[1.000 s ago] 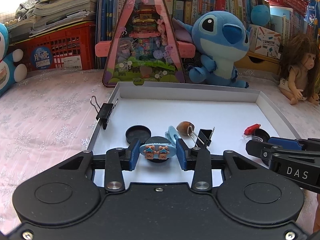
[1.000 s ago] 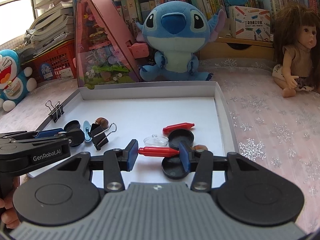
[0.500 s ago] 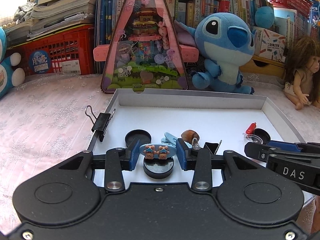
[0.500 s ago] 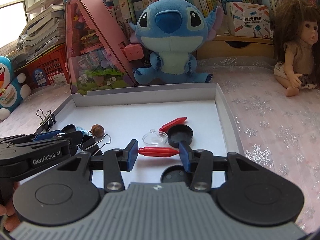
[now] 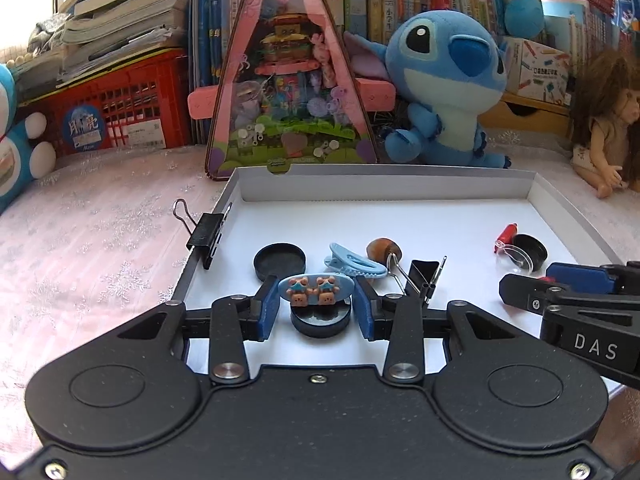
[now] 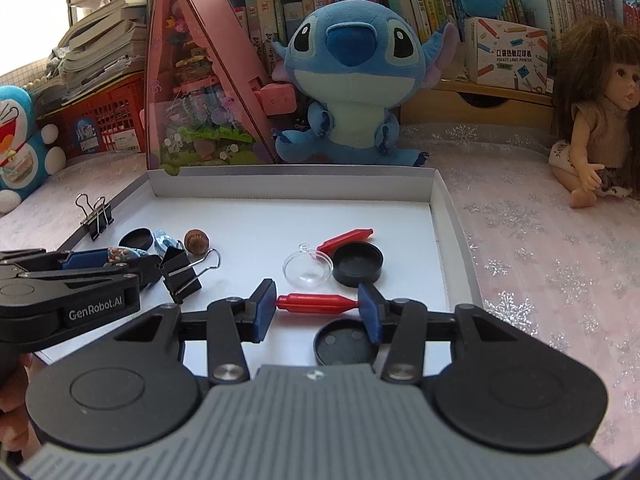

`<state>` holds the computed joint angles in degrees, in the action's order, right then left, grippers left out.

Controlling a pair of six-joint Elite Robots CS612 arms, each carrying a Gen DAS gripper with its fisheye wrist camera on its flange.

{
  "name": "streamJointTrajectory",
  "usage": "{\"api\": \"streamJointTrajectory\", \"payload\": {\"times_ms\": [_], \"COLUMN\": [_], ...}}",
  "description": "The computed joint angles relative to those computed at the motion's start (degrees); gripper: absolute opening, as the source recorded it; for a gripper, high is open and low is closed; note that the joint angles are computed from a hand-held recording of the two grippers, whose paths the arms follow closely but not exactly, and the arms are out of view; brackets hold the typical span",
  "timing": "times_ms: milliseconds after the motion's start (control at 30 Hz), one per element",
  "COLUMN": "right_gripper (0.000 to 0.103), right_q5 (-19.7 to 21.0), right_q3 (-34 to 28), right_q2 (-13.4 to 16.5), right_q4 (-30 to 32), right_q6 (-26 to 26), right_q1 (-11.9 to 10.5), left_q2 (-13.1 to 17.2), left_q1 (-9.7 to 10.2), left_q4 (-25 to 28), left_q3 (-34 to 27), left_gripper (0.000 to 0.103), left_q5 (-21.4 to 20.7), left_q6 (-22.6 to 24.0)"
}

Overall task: Organize rigid objects
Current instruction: 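Lower the hair clip onto the black puck with the left tool while the right tool releases the crayon, then withdraw both open tools back out of the tray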

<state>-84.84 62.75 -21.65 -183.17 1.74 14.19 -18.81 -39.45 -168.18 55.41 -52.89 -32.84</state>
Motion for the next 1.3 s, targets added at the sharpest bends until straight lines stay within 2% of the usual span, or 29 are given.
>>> {"api": "streamJointTrajectory", "payload": {"times_ms": [567, 767, 900, 1133, 1200, 1300], "right_gripper": [0.055, 0.063, 0.067, 0.071, 0.076, 0.079], "right_q5": [-0.32, -0.10, 0.12, 0.49, 0.21, 0.30], "right_q3": [0.82, 1.10, 1.32, 2.17, 2.40, 3.00], "right_q2": [0.03, -0.09, -0.25, -0.73, -0.85, -1.14], "right_q4": [-1.88, -2.04, -2.02, -2.52, -3.06, -4.19], "right_q6": [-2.32, -2.36, -1.96, -1.09, -1.01, -0.89], "right_q1": [0.05, 0.00, -0.04, -0.18, -0.17, -0.24], "left_q2": [-0.06, -0.11, -0.41, -1.24, -1.39, -1.72], "left_q1": [-0.07, -0.10, -0.09, -0.23, -0.38, -0.51], "left_q4": [-0.09, 0.05, 0.52, 0.62, 0.11, -0.81], "left_q3": [0.13, 0.20, 0.54, 1.68, 1.95, 2.49], "left_gripper": [0.037, 0.040, 0.046, 0.070, 0.076, 0.080], "left_q5": [0.18, 0.27, 0.03, 0.03, 0.48, 0.59], "left_q6": [0.12, 0.03, -0.46, -1.14, -0.86, -0.64]}}
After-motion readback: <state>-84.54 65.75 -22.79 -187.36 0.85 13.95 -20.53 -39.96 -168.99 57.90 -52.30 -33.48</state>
